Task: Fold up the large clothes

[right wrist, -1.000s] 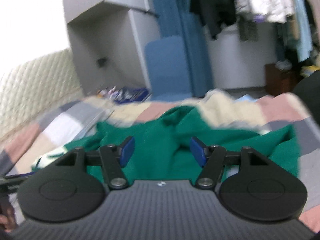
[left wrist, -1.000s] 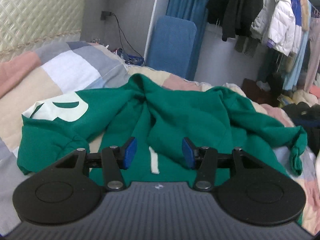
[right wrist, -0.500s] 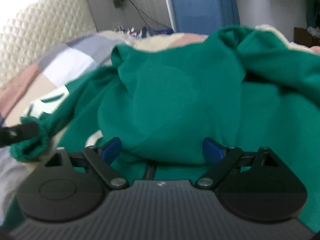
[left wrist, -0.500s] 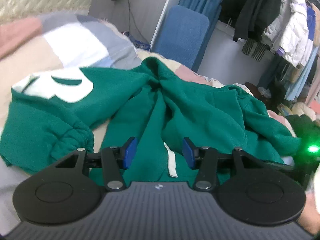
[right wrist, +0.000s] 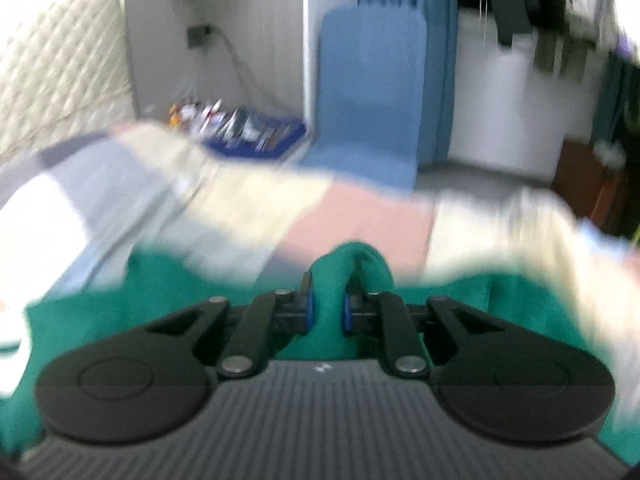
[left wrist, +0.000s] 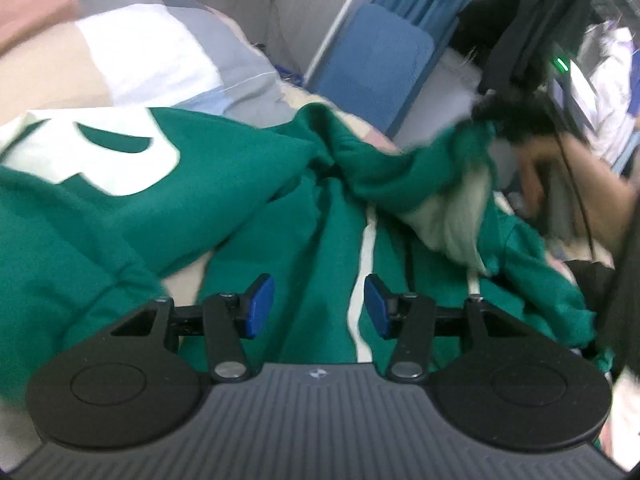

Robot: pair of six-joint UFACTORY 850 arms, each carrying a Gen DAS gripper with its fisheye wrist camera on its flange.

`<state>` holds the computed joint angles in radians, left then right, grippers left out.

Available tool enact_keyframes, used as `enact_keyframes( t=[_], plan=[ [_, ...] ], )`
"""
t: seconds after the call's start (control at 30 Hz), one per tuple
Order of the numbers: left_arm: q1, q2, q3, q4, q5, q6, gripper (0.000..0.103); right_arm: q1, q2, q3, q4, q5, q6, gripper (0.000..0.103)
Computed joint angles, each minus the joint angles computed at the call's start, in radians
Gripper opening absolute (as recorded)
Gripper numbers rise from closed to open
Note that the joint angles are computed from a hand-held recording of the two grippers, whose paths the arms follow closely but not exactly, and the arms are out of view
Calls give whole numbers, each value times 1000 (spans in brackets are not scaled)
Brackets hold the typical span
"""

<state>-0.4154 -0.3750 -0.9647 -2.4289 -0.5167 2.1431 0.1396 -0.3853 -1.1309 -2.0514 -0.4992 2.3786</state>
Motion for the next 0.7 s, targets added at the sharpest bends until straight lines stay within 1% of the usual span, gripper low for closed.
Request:
enact_keyframes(
  t=[0.03,0.07,0.1,0.13,0.17,0.27,0.33,0.37,0.43,0.5,0.53,0.6,0.63,0.67,0.7],
  plan=[
    [4,-16,-9,1,-17,8,56,-15,-20,-54,24,2,-47,16],
    [6,-41,-33,20,-9,-11,56,-30,-46,-119,41,2,-89,16],
    [11,-59,-55,68,6,-72,56,-44,-63,-162,27,-1,-101,16],
    [17,-71,-68,113,-4,-126,56,-52,-87,-211,11,-15,-115,16],
    [22,-85,-79,131,-23,-149,56,-60,-116,-264,-12,-34,-127,16],
    [15,-112,-107,105,-9,-113,56,-84,-196,-387,-88,-50,-109,16],
    [26,-131,-125,146,-40,-151,56,-95,-268,-471,-83,-57,-113,16],
    [28,-139,-128,133,-57,-135,56,-99,-308,-515,-61,-59,-131,16],
    [26,-153,-136,102,-57,-105,56,-111,-364,-562,-9,-45,-156,18],
    [29,-168,-148,136,-57,-151,56,-118,-388,-552,-28,-39,-108,18],
    [29,-170,-148,139,-59,-152,56,-122,-392,-537,-59,-41,-67,22],
    [24,-177,-152,113,-56,-116,56,-128,-398,-513,-94,-39,-24,34],
    [23,-182,-156,105,-56,-111,56,-133,-392,-491,-112,-39,3,50],
    [24,-189,-164,112,-55,-122,56,-135,-375,-457,-147,-49,64,62],
    [24,-187,-162,113,-56,-126,56,-142,-358,-426,-208,-53,151,65]
  ],
)
